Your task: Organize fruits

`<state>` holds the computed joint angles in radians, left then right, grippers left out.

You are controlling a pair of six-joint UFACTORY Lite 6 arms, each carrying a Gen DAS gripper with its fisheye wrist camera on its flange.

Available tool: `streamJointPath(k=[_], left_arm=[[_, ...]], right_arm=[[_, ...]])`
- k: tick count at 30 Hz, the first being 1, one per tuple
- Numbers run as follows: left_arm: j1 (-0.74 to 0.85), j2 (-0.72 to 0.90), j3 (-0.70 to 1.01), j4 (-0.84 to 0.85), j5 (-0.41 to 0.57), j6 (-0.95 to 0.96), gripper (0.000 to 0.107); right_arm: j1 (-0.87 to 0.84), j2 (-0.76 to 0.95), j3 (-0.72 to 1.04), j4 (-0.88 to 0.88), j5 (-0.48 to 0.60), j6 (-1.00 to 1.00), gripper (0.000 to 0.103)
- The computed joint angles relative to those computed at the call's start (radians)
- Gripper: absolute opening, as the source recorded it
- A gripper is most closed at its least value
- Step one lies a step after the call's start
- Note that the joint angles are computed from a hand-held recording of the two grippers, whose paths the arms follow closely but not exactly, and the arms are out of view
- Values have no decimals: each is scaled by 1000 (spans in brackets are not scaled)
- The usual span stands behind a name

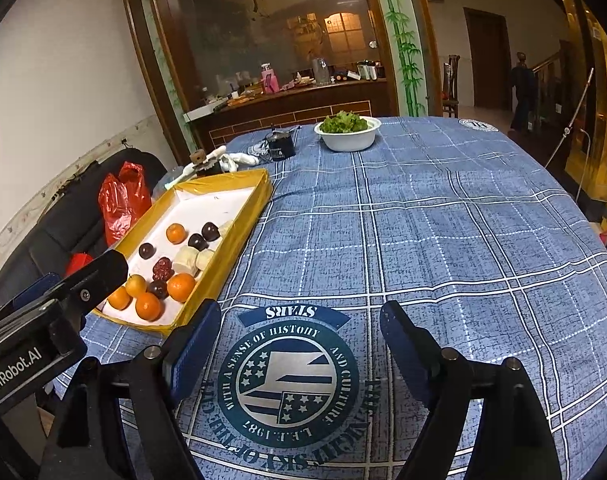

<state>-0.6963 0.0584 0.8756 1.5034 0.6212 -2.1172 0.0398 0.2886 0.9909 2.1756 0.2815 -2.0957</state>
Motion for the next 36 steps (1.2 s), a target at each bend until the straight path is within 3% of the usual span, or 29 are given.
streamJointPath(k=[19, 27, 36], left_arm=[[91, 49, 0, 70, -138, -58, 103], [90, 42, -8, 84, -119, -83, 103], [75, 8, -33, 109, -76, -126, 103]], right_arm=[[61, 80, 63, 49, -62, -40, 86], [68, 81, 58, 101, -63, -91, 87], [106, 58, 28, 306, -66, -317, 88]])
